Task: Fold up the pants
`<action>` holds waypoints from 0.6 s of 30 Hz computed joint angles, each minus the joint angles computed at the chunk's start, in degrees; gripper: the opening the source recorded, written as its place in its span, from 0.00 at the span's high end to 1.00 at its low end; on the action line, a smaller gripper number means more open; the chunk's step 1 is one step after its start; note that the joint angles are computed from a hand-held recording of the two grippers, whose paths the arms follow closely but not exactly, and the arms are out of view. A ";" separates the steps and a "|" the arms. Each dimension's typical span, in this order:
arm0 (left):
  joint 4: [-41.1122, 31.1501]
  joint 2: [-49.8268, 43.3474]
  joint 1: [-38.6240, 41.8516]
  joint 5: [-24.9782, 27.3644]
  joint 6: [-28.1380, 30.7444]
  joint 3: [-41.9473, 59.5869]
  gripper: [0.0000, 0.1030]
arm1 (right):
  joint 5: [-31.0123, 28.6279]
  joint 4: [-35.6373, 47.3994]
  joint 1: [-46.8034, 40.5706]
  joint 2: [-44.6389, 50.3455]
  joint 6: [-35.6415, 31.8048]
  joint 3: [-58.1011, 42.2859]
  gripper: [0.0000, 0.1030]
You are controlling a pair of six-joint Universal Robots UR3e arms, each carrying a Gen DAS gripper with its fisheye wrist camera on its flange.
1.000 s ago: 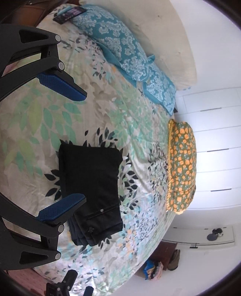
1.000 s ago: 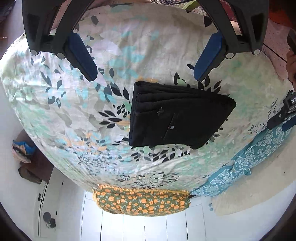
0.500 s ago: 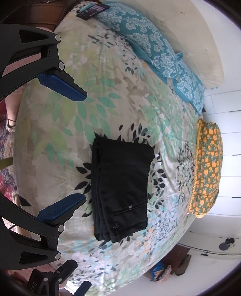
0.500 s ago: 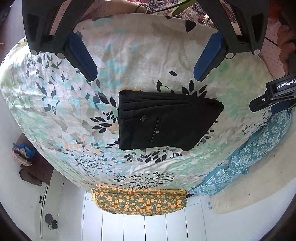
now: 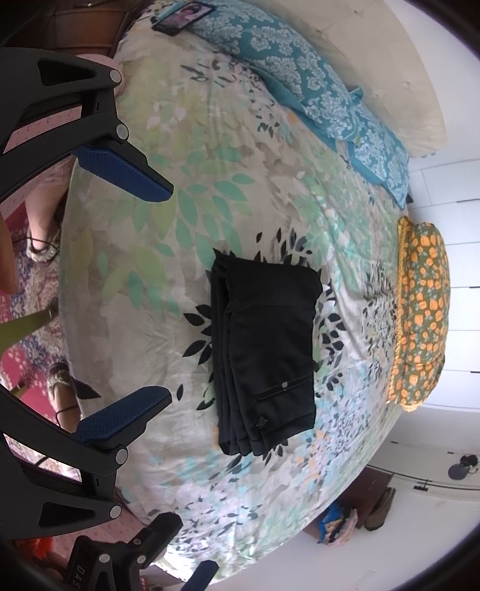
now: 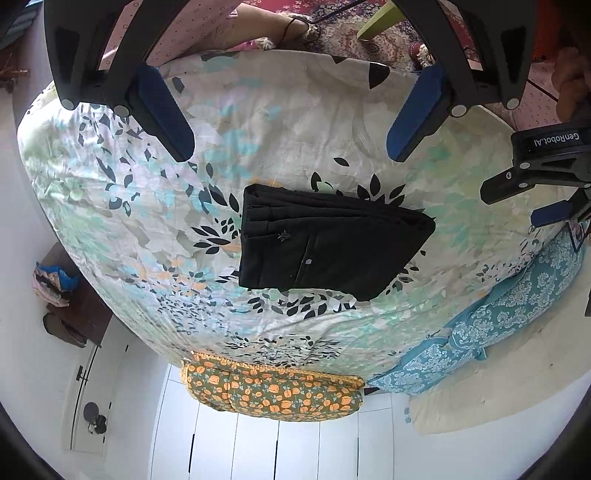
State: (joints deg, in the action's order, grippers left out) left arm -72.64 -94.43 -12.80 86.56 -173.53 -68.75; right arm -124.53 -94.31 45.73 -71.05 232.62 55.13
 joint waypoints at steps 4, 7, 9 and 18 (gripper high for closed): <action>-0.57 0.19 0.79 -0.83 0.65 -0.11 0.03 | 1.29 -0.73 -0.28 1.24 -0.68 -0.94 0.00; -0.49 0.46 1.71 -1.38 0.17 -0.89 0.03 | 1.22 -0.41 -0.34 1.33 -0.49 -0.97 0.00; -0.54 0.36 2.29 -1.90 -0.29 -0.96 0.03 | 1.04 -0.09 -0.46 0.84 -0.02 -0.33 0.00; 0.06 0.41 3.00 -3.20 -0.45 -1.75 0.03 | 1.17 0.58 -1.02 -0.11 0.97 0.82 0.00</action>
State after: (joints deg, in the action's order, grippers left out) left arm -72.58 -94.01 -9.80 83.36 -173.99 -70.49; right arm -123.36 -93.73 44.72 -71.16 233.59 55.96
